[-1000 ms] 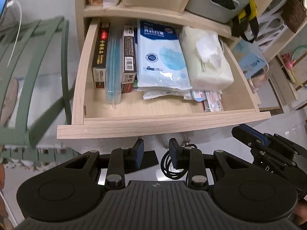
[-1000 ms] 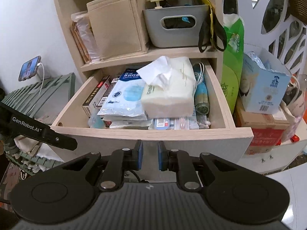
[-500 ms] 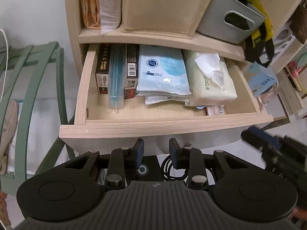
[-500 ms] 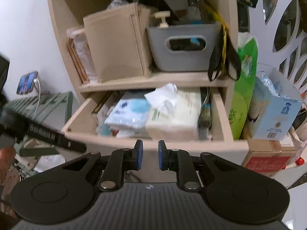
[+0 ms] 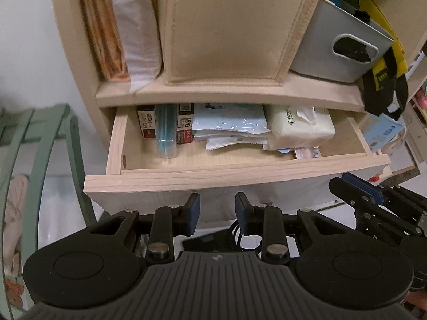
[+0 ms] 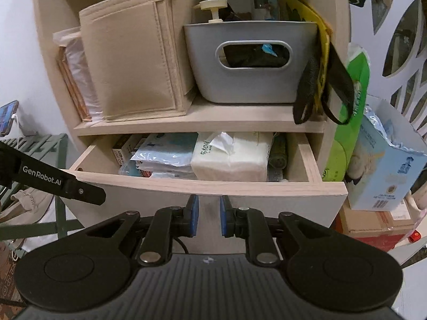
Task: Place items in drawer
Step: 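Push the drawer front shut with the right gripper, then move the right gripper down to the metal drawer knob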
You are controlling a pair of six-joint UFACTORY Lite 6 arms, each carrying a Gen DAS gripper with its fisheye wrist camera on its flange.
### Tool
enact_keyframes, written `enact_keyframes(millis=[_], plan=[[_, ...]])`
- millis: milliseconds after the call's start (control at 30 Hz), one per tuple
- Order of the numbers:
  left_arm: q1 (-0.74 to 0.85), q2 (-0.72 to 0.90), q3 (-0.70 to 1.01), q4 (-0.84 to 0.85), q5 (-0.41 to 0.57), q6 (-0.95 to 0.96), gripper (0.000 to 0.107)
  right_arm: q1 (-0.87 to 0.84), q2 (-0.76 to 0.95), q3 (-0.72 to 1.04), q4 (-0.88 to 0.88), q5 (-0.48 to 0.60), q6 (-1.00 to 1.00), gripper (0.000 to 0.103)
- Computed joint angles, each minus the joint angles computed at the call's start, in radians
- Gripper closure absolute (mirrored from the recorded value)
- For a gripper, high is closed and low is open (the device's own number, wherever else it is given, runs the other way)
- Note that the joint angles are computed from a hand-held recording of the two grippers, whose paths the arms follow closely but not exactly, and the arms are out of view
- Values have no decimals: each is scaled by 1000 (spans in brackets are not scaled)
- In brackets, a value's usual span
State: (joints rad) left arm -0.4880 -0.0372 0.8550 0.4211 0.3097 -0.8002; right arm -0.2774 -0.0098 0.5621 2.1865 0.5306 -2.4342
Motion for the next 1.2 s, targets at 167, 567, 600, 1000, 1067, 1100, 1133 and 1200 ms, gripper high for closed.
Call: enact_keyframes(millis=[167, 567, 600, 1000, 1067, 1100, 1133, 1200], plan=[[15, 103, 88, 137, -14, -99, 74, 59, 120, 129, 58, -45, -26, 83], [41, 321, 334, 277, 22, -173, 73, 115, 324, 415, 58, -128, 110, 83], [41, 336, 352, 281, 28, -171, 73, 121, 337, 432, 64, -137, 113, 83], [140, 406, 516, -172, 113, 249, 38, 114, 410, 578, -264, -193, 546, 48], [154, 332, 467, -231, 123, 325, 35, 85, 359, 535, -339, -158, 625, 48], [163, 288, 439, -279, 126, 379, 35, 65, 319, 502, -377, -137, 669, 48], [172, 245, 412, -329, 131, 434, 34, 43, 279, 470, -417, -114, 715, 48], [188, 153, 363, -429, 148, 537, 33, -6, 194, 411, -496, -63, 802, 47]])
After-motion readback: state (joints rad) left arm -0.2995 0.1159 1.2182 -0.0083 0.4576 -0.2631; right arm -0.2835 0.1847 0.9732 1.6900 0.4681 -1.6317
